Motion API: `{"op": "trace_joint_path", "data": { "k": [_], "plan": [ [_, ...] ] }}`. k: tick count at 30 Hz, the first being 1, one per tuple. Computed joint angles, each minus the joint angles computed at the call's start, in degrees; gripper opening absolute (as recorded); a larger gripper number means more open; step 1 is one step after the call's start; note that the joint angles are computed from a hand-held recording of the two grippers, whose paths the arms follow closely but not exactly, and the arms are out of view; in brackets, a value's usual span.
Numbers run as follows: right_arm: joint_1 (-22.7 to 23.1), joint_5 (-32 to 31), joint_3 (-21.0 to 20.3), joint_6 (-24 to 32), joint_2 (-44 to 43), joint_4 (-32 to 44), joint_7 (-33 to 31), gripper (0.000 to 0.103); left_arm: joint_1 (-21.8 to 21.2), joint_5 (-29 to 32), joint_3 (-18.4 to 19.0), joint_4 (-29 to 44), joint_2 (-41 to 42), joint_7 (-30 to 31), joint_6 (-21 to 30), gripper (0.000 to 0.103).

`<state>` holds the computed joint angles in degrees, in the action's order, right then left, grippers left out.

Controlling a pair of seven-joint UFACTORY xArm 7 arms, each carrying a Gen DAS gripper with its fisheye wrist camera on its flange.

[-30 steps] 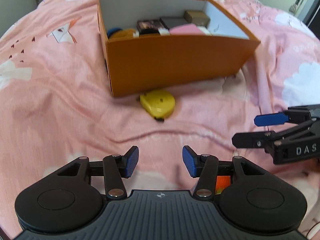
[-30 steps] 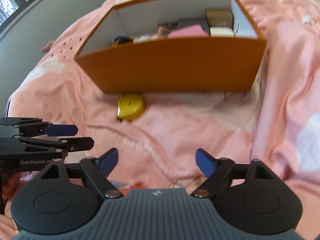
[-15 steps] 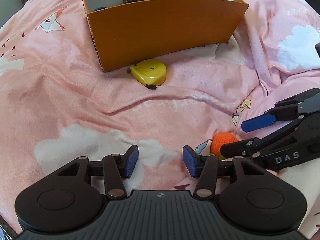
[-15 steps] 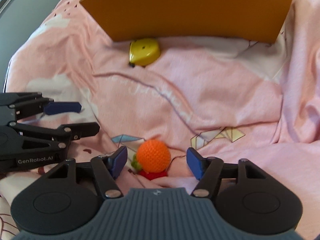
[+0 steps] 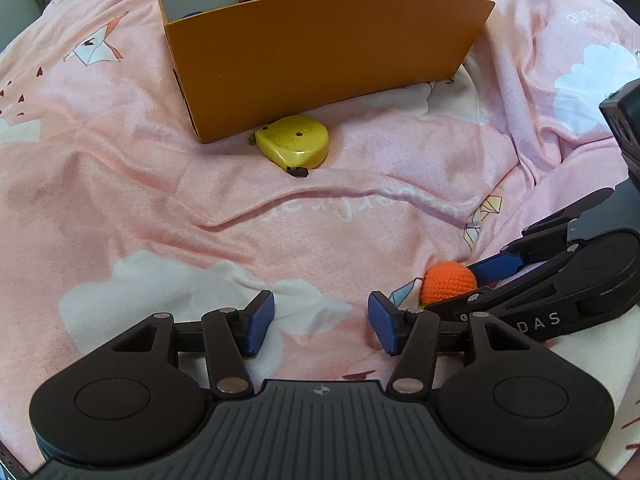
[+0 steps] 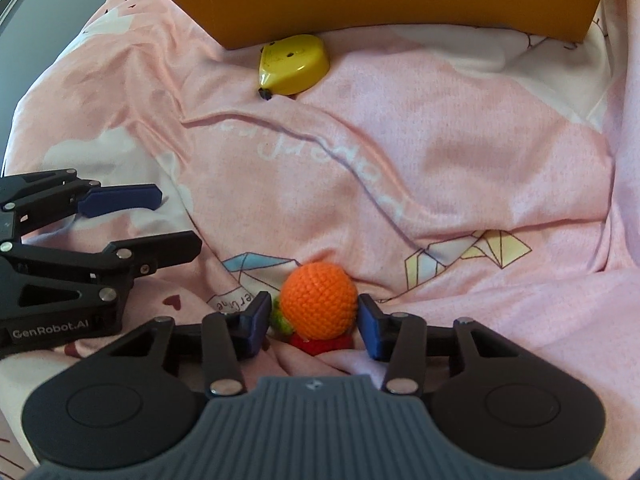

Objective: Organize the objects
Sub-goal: 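Grasp the orange crocheted fruit with the right gripper, then grasp the yellow tape measure with the left gripper while the right holds the fruit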

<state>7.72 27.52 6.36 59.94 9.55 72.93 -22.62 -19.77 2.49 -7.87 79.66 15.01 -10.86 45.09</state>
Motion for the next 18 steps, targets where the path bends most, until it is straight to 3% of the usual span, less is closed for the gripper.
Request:
{"op": "trace_joint_path", "data": {
  "k": [5, 13, 18],
  "plan": [
    [0.08, 0.08, -0.06, -2.86, -1.85, -1.04, -0.94, 0.048, 0.25, -0.18, 0.17, -1.60, -0.93, -0.37, -3.46, 0.064],
    [0.74, -1.42, -0.39, -14.33, -3.48, 0.02, -4.66, 0.048, 1.94, -5.07, -0.43, -1.76, 0.06, -0.12, -15.30, 0.064],
    [1.23, -4.26, -0.02, -22.22, -0.01, 3.22, -3.34, 0.048, 0.74, -3.19, 1.14, 2.41, 4.00, -4.94, -18.94, 0.065]
  ]
}}
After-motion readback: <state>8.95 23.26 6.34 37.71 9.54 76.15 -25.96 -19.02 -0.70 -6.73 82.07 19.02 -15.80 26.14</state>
